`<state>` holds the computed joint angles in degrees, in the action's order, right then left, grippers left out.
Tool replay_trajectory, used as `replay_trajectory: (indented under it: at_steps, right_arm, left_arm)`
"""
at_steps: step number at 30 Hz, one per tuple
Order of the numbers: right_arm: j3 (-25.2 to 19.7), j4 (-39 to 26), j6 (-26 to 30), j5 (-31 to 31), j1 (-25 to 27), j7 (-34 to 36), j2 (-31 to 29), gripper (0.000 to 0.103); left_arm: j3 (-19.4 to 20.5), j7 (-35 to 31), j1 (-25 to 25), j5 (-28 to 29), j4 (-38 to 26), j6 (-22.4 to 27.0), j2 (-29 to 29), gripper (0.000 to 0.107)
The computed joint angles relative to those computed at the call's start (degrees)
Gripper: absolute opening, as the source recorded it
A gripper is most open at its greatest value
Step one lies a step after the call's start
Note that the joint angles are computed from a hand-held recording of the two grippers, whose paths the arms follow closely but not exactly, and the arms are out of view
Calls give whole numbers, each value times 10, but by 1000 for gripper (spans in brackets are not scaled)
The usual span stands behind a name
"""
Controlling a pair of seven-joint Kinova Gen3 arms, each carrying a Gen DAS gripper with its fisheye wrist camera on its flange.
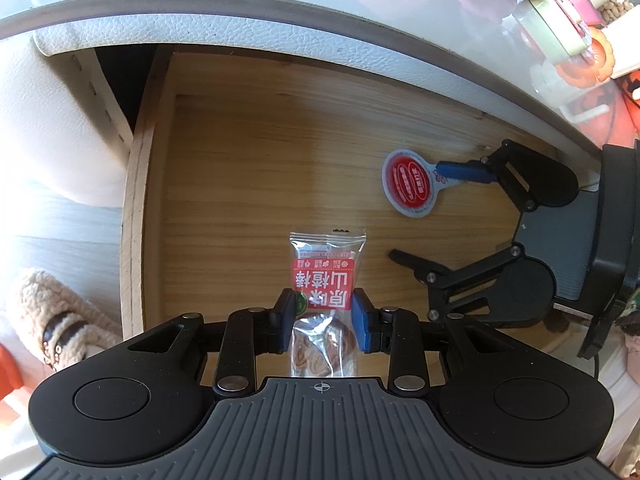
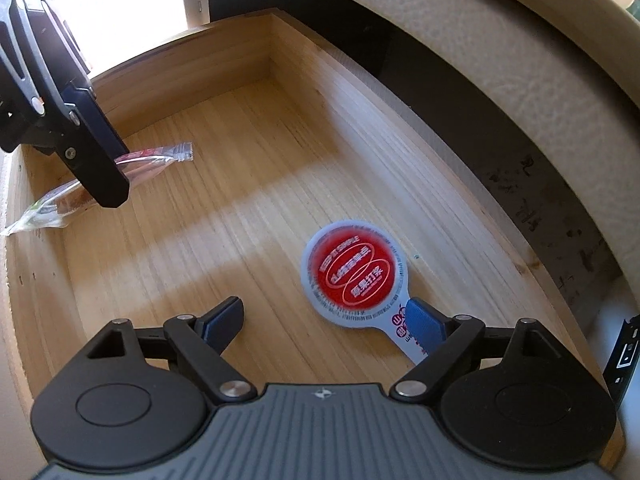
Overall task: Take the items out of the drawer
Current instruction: 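Grasp the red round lid item by its handle with the right gripper and lift it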
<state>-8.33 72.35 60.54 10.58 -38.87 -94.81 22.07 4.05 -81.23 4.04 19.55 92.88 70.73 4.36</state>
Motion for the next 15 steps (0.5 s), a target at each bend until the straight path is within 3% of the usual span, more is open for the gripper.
replay_trajectory:
  at_steps: [6, 8, 10, 13, 15]
  right_arm:
    - [0, 27, -48, 20, 5, 6, -12, 89]
    - [-13, 4, -22, -9, 27, 38, -6, 92]
    - [-59, -30, 24, -55, 79, 82, 7, 102]
    - [-131, -77, 94, -125, 156, 130, 25, 94]
    - [-139, -83, 113, -144, 175, 146, 18, 92]
  left_arm:
    - [0, 2, 1, -1, -2, 2, 1, 34]
    - [0, 1, 1, -1, -3, 3, 1, 34]
    - [0, 0, 0, -1, -3, 4, 1, 34]
    - [0, -1, 0, 0, -1, 1, 1, 34]
    - [0, -2, 0, 0, 0, -1, 0, 34]
